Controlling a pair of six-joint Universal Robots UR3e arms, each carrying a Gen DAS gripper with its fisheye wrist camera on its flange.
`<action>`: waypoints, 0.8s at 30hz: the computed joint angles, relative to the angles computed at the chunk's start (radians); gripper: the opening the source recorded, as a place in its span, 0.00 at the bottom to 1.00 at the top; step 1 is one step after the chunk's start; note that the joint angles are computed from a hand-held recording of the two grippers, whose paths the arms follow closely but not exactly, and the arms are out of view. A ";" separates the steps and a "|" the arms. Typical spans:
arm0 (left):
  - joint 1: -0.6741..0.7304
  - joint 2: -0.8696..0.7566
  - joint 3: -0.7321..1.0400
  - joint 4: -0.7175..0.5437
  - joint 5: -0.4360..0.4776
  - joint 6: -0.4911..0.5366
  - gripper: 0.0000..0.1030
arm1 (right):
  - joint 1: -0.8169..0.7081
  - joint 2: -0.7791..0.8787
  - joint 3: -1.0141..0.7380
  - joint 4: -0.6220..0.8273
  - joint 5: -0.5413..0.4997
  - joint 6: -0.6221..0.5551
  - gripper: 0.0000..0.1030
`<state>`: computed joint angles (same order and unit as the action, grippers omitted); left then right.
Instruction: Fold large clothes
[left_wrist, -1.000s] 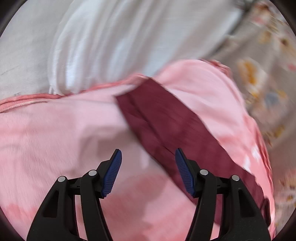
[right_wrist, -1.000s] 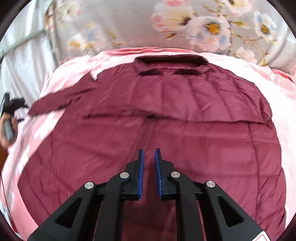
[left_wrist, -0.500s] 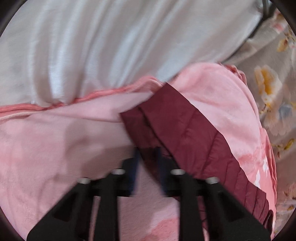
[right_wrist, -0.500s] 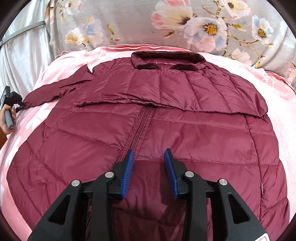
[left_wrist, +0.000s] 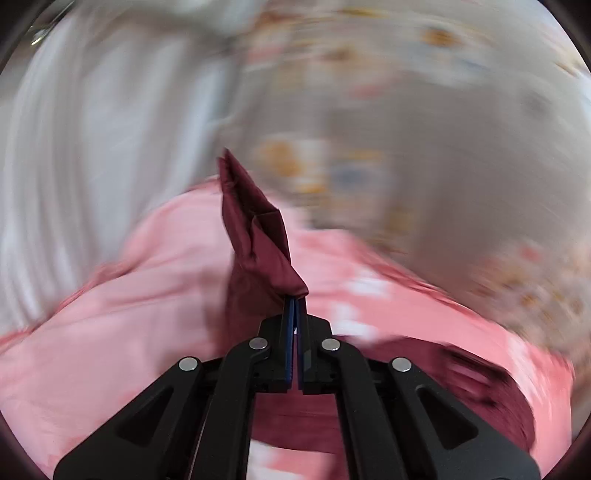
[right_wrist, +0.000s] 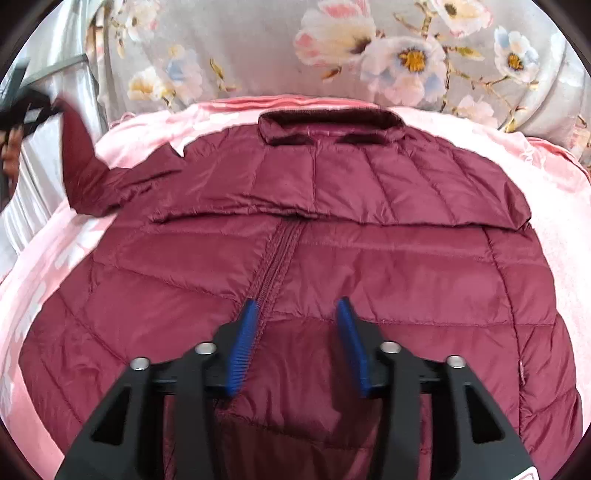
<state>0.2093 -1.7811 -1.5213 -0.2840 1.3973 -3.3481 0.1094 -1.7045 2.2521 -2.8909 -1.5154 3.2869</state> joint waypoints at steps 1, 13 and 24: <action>-0.055 0.000 0.015 -0.006 0.021 0.008 0.00 | 0.005 -0.014 0.018 -0.030 -0.010 0.004 0.55; -0.634 -0.441 0.482 -0.186 0.205 -0.042 0.00 | -0.256 -0.361 0.246 0.063 0.257 -0.049 0.59; -0.726 -0.517 0.405 -0.087 0.215 -0.022 0.46 | -0.622 -0.709 0.281 0.503 0.472 -0.248 0.59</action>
